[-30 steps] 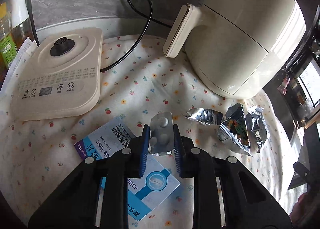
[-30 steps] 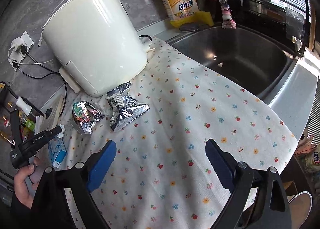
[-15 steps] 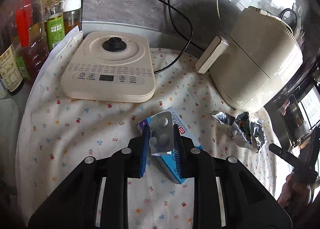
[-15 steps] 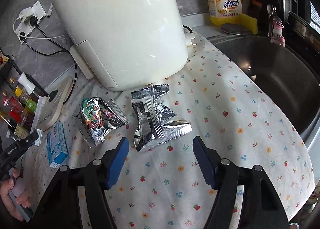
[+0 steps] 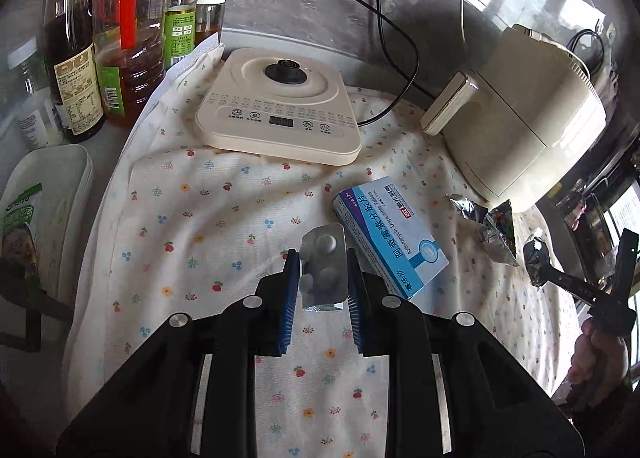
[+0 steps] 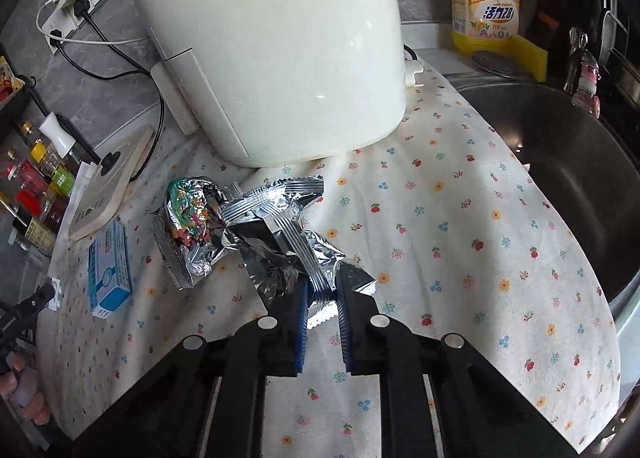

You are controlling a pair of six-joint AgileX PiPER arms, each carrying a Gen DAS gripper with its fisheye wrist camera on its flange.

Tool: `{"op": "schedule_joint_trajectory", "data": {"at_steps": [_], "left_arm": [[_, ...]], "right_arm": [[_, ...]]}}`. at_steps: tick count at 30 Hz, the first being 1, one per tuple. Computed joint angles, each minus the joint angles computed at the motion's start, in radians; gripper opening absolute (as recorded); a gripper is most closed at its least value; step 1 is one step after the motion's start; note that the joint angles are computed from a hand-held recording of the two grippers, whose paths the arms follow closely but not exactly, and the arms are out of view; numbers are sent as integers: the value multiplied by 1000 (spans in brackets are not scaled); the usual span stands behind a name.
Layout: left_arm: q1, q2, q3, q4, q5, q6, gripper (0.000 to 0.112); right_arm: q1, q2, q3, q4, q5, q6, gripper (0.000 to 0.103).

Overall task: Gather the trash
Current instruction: 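Carry the blister pack and foil packet over the white bin with both grippers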

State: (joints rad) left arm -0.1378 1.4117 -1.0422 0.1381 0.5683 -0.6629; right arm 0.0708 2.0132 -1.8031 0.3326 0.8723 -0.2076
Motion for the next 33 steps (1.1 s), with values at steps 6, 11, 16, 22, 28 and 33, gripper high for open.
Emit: {"op": "schedule_joint_trajectory", "data": {"at_steps": [6, 11, 16, 22, 28, 33], "left_arm": [[-117, 47, -60, 49, -7, -68, 23], [-261, 139, -178, 87, 9, -116, 23], [-430, 247, -327, 118, 49, -171, 23], [-621, 413, -556, 107, 128, -160, 23], [-774, 584, -818, 94, 225, -161, 23], [-877, 741, -1066, 76, 335, -143, 23]], "right_arm": [[-108, -198, 253, 106, -56, -126, 13], [-267, -357, 438, 178, -42, -263, 13], [-508, -474, 568, 250, 14, -398, 13], [-815, -515, 600, 304, 133, -553, 13], [-1154, -465, 576, 318, 245, -711, 13], [-1363, -392, 533, 312, 297, -806, 14]]}}
